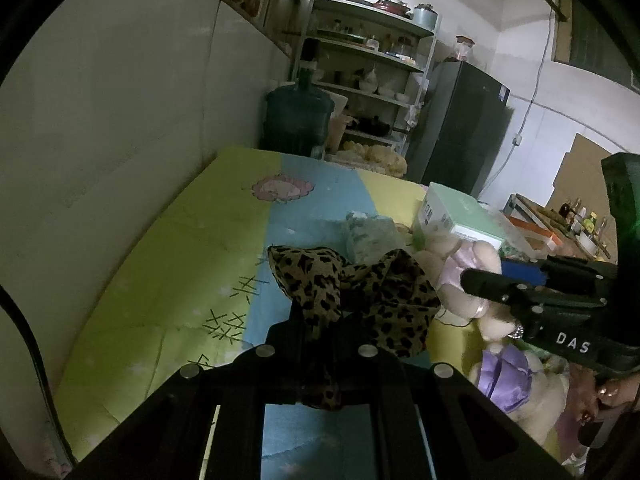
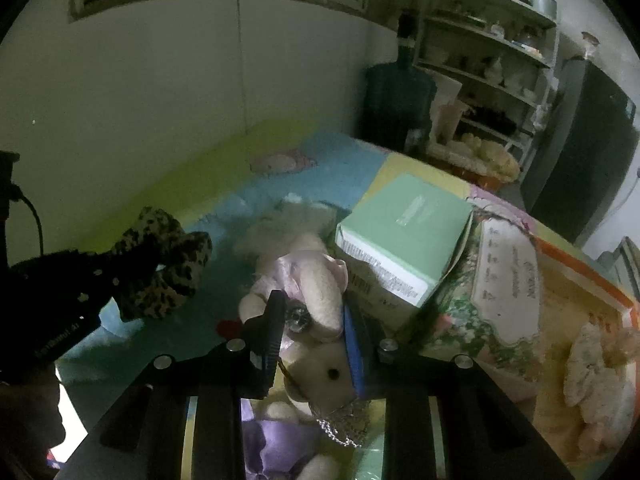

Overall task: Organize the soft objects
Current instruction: 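Grasp the leopard-print cloth with left gripper while right grasps the pink plush bunny, then carry the leopard cloth with left gripper while right carries the bunny to tray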

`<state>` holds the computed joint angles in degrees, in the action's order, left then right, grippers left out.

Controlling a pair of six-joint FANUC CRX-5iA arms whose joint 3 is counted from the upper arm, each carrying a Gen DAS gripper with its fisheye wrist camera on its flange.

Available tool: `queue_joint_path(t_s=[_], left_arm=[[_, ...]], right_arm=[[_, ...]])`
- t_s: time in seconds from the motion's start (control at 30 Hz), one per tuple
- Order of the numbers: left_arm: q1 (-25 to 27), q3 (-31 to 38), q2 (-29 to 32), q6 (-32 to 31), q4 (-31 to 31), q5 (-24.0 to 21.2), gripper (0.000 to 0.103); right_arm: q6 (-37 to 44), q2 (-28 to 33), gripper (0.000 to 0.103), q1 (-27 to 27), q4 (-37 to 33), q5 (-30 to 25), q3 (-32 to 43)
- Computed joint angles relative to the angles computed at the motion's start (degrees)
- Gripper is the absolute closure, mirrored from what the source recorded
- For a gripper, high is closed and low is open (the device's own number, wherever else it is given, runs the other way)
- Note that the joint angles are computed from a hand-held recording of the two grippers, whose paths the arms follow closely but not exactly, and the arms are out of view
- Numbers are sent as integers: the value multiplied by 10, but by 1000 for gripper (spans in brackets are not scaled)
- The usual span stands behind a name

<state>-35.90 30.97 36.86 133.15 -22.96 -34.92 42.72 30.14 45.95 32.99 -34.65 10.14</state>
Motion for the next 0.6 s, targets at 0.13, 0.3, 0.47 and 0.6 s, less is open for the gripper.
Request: queue_joint_path(t_s=[0.13,0.3,0.47,0.6], left_arm=[[-4,-1,-4,6,-9,0,93],[-10,3,-7,13,-21,-2,93],[-15,11,-9,17,-32,-5,93],[-21,22,-8,20,-41,-8,93]], right_arm=[[-36,-14,74,0,34,17,-23],[-82,-31,74,-1,74,43,-52],[-164,-57,74,-7,147,77,-98],[-235,-78,74,-12,214,94,-133]])
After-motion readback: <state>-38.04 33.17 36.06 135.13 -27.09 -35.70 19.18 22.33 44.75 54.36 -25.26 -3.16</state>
